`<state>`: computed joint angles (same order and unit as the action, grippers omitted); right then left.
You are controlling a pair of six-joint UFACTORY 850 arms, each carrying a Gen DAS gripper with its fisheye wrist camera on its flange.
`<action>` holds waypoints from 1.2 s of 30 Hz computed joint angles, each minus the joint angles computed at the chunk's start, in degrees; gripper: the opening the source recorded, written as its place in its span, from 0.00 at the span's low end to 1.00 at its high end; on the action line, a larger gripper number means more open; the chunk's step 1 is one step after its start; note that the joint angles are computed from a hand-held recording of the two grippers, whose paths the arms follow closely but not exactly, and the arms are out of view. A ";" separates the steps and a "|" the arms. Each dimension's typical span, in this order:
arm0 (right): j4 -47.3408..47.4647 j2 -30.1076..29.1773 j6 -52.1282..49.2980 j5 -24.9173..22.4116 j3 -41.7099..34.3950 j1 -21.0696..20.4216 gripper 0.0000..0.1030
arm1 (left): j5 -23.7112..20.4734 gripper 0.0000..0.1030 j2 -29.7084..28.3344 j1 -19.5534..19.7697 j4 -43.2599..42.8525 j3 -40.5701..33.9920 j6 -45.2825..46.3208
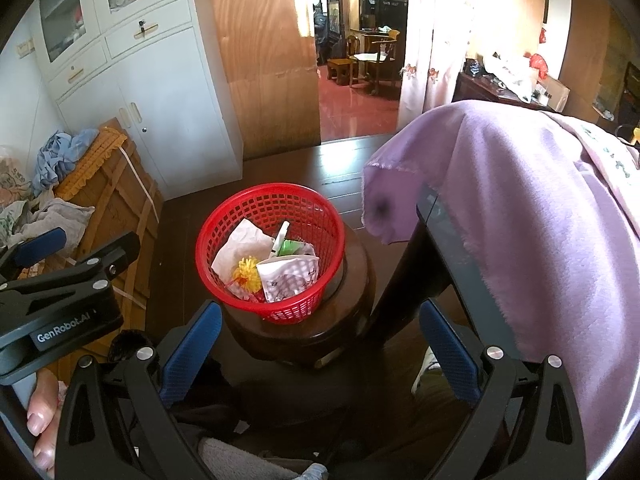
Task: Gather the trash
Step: 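Swing both open tools over the quilt to check for remaining items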
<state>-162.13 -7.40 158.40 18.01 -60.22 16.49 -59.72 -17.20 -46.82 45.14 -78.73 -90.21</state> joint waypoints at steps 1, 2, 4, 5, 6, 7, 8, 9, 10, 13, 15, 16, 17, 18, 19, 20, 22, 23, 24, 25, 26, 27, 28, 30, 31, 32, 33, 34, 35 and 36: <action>-0.36 0.11 0.43 -0.07 0.01 0.08 0.95 | -0.08 0.93 0.06 -0.05 0.11 0.00 -0.04; -0.19 0.21 0.26 -0.11 0.07 0.00 0.95 | -0.04 0.93 0.16 -0.11 0.27 0.14 -0.19; 0.57 0.65 -0.49 -0.32 0.42 -0.21 0.95 | -0.15 0.93 0.19 -0.26 0.54 0.09 -0.35; 0.54 0.81 -0.44 -0.42 0.54 -0.22 0.95 | -0.28 0.93 0.19 -0.39 0.71 0.01 -0.43; 0.48 0.97 -0.34 -0.52 0.68 -0.20 0.95 | -0.38 0.93 0.19 -0.47 0.81 -0.09 -0.42; 0.57 1.13 -0.38 -0.62 0.83 -0.22 0.95 | -0.44 0.93 0.24 -0.56 0.93 -0.14 -0.41; 1.12 1.25 -0.93 -0.77 1.03 -0.37 0.95 | -0.51 0.93 0.25 -0.71 1.06 -0.12 -0.55; 1.58 1.43 -1.35 -0.84 1.18 -0.49 0.95 | -0.64 0.93 0.25 -0.89 1.20 -0.16 -0.69; 2.26 1.66 -1.83 -0.93 1.34 -0.56 0.95 | -0.79 0.93 0.23 -1.04 1.38 -0.30 -0.70; 4.22 2.48 -3.61 -1.22 2.09 -1.10 0.95 | -0.96 0.93 0.52 -1.39 1.76 -0.23 -0.90; 4.77 2.99 -3.89 -1.47 2.53 -1.20 0.95 | -1.37 0.93 0.70 -1.77 2.32 -0.31 -1.27; 5.13 3.29 -4.18 -1.55 2.75 -1.28 0.95 | -1.65 0.93 0.74 -2.02 2.58 -0.44 -1.47; 5.76 3.64 -4.85 -1.64 3.06 -1.49 0.95 | -1.83 0.93 0.83 -2.21 2.85 -0.51 -1.58; 6.09 3.95 -5.14 -1.80 3.31 -1.56 0.95 | -2.07 0.93 0.82 -2.40 3.09 -0.70 -1.64; 6.63 4.30 -5.60 -1.94 3.59 -1.66 0.95 | -2.33 0.93 0.79 -2.63 3.34 -0.85 -1.77; 7.54 4.70 -6.39 -2.08 3.91 -1.79 0.95 | -2.70 0.93 0.80 -2.92 3.72 -1.03 -1.91; 9.02 5.42 -7.72 -2.24 4.42 -2.08 0.95 | -3.31 0.93 0.85 -3.44 4.36 -1.35 -2.18; 10.13 5.89 -8.78 -2.39 4.86 -2.27 0.95 | -3.45 0.93 0.90 -3.53 4.59 -1.48 -2.21; 10.93 6.29 -9.49 -2.56 5.20 -2.34 0.95 | -3.78 0.93 0.95 -3.80 4.95 -1.62 -2.39; 11.49 6.62 -10.09 -2.65 5.46 -2.47 0.95 | -4.21 0.93 0.93 -4.12 5.29 -1.83 -2.56; 12.12 7.06 -10.81 -2.71 5.77 -2.67 0.95 | -4.56 0.93 0.94 -4.42 5.59 -1.99 -2.70; 12.75 7.51 -11.43 -2.90 6.14 -2.76 0.95 | -4.75 0.93 0.98 -4.61 5.86 -2.07 -2.79; 13.25 7.78 -11.93 -2.93 6.34 -2.91 0.95 | -5.03 0.93 0.98 -4.93 6.16 -2.27 -2.89; 14.45 8.50 -13.08 -3.05 6.89 -3.19 0.95 | -5.66 0.93 0.87 -5.55 6.76 -2.70 -3.02; 15.32 8.91 -13.96 -3.10 7.25 -3.44 0.95 | -6.05 0.93 0.77 -5.90 7.05 -3.01 -3.05; 16.14 9.19 -14.75 -3.23 7.52 -3.56 0.95 | -6.29 0.93 0.78 -6.07 7.23 -3.16 -3.03; 16.68 9.51 -15.32 -3.30 7.79 -3.74 0.95 | -6.50 0.93 0.81 -6.23 7.44 -3.23 -3.07; 17.55 9.88 -16.16 -3.25 8.05 -4.02 0.95 | -6.74 0.93 0.82 -6.38 7.56 -3.37 -3.04; 18.84 10.22 -17.43 -3.11 8.28 -4.36 0.95 | -7.07 0.93 0.77 -6.62 7.69 -3.61 -3.13; 20.08 10.54 -18.53 -3.08 8.50 -4.62 0.95 | -7.27 0.93 0.75 -6.80 7.85 -3.77 -3.25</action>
